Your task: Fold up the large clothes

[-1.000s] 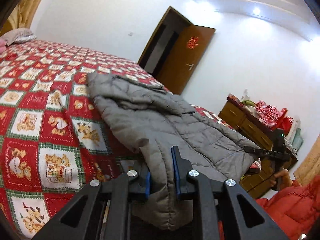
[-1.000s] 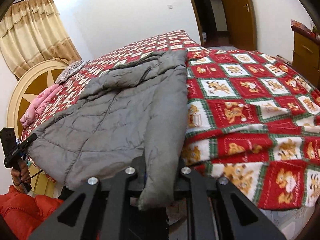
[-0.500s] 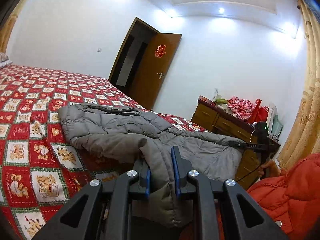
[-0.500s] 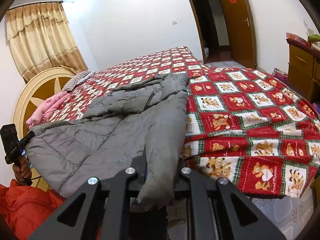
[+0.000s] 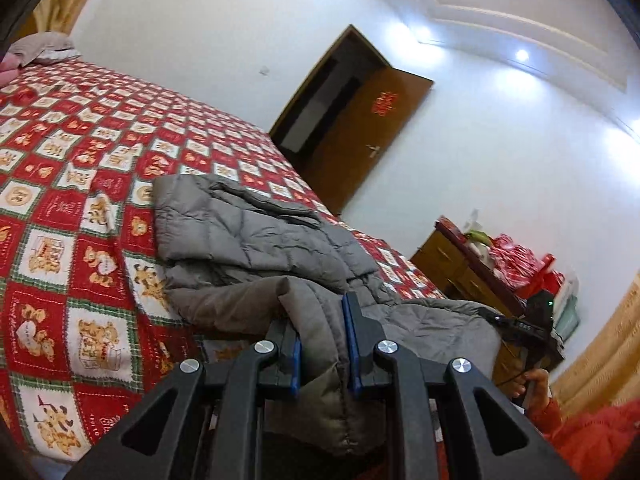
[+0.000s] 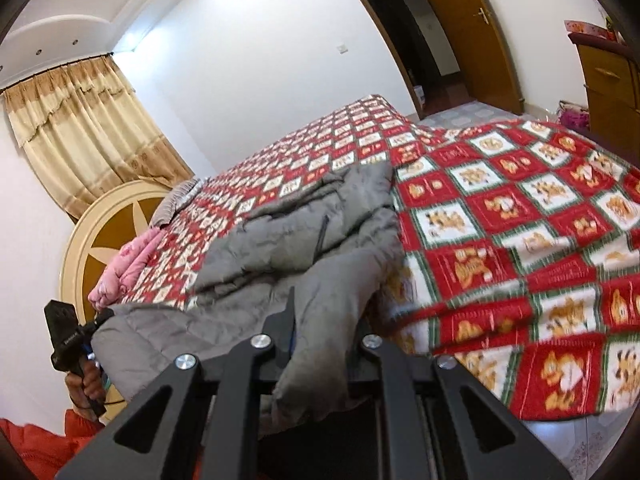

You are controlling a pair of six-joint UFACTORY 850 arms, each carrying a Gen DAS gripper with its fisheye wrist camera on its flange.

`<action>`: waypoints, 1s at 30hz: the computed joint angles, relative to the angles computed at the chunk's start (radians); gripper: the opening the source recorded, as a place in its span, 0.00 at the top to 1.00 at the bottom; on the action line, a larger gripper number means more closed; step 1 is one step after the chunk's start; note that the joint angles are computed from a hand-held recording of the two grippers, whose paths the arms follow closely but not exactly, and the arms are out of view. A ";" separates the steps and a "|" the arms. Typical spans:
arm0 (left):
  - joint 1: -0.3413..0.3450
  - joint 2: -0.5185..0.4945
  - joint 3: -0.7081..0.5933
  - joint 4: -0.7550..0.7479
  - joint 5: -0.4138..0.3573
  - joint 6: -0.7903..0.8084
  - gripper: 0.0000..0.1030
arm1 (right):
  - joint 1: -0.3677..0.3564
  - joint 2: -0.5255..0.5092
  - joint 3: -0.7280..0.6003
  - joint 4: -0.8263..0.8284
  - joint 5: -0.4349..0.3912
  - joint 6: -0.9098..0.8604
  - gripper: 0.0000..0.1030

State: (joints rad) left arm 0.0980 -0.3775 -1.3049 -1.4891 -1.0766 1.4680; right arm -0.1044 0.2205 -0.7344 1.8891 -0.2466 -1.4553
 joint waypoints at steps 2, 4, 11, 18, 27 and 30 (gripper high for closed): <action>0.005 -0.002 -0.003 -0.008 0.007 -0.017 0.83 | -0.001 -0.007 -0.012 0.041 0.002 -0.033 0.84; 0.011 -0.013 -0.016 -0.012 0.007 -0.050 0.83 | -0.011 -0.022 -0.025 0.074 -0.015 -0.040 0.84; 0.002 -0.048 -0.081 -0.004 0.044 -0.118 0.83 | -0.034 -0.087 -0.088 0.170 -0.063 -0.086 0.84; -0.019 -0.112 -0.194 0.014 0.076 -0.204 0.83 | -0.032 -0.174 -0.190 0.207 -0.030 -0.113 0.84; -0.052 -0.196 -0.338 0.081 0.157 -0.336 0.83 | -0.031 -0.278 -0.300 0.293 0.017 -0.206 0.84; -0.060 -0.220 -0.375 0.094 0.175 -0.363 0.83 | -0.030 -0.312 -0.332 0.323 0.030 -0.237 0.84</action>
State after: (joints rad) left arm 0.0382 -0.5979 -1.6799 -1.3951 -0.9019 1.1045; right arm -0.1346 -0.0911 -1.0661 2.2123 -0.2166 -1.6928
